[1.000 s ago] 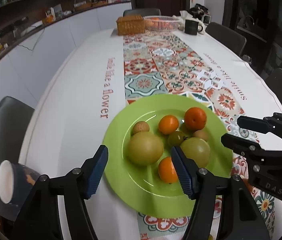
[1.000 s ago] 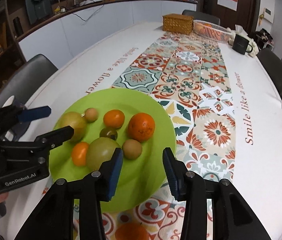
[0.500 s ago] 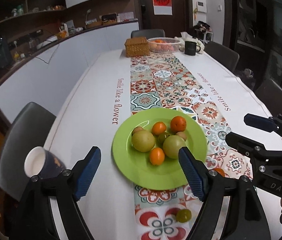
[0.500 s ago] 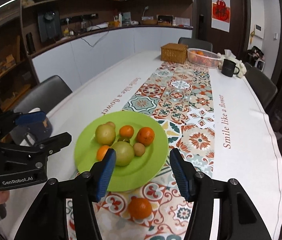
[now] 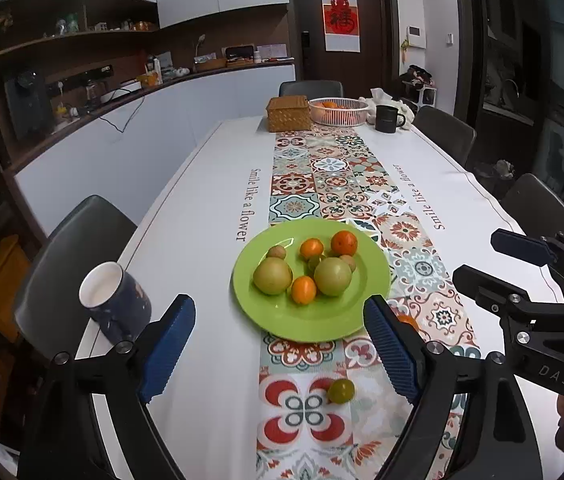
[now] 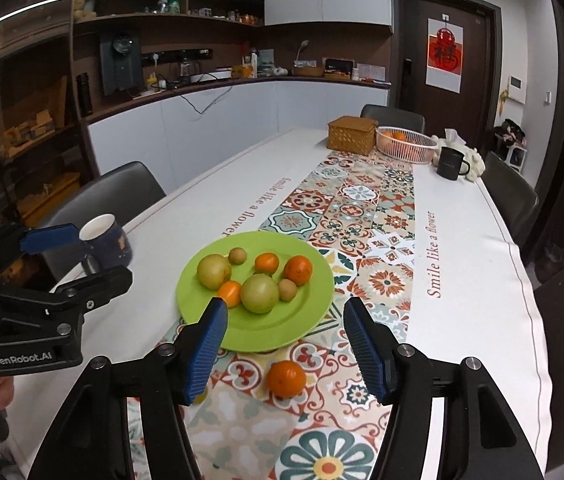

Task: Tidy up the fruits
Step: 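Withdraw both open tools from the plate toward the last fruits, then grasp a small green fruit with the left tool while the right tool grasps an orange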

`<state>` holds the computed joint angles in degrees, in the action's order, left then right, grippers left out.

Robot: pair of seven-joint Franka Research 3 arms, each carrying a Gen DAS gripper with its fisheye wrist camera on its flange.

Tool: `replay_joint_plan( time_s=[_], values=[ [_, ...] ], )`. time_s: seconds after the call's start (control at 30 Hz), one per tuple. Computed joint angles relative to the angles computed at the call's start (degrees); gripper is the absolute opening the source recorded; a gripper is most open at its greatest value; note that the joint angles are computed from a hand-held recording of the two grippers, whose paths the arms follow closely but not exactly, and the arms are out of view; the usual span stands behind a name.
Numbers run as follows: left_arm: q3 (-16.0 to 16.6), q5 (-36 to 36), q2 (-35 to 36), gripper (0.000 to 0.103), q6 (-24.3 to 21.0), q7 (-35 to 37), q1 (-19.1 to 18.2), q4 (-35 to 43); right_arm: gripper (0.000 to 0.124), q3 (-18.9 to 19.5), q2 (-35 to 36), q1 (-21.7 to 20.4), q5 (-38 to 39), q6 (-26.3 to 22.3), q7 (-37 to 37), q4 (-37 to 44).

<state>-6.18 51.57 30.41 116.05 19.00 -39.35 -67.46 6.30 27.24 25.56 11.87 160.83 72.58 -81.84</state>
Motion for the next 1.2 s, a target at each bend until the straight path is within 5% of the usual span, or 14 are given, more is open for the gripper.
replay_joint_plan(
  time_s=[0.6,0.93,1.2],
  values=[
    [-1.9,-5.5,2.0,0.087,2.4,-1.4,-0.4,-3.9,0.063,2.1,-3.9,-2.5,4.0,-1.3,-11.0,-10.3],
    [-1.9,-8.4,4.4,0.086,6.0,1.0,0.8,-5.4,0.062,-0.4,0.0,-0.7,-0.7,-5.0,-9.4,-7.7],
    [-1.3,-10.4,7.0,0.074,8.9,3.6,1.8,-4.1,0.062,-1.0,4.6,0.0,-2.6,-8.3,-7.6,-2.3]
  ],
)
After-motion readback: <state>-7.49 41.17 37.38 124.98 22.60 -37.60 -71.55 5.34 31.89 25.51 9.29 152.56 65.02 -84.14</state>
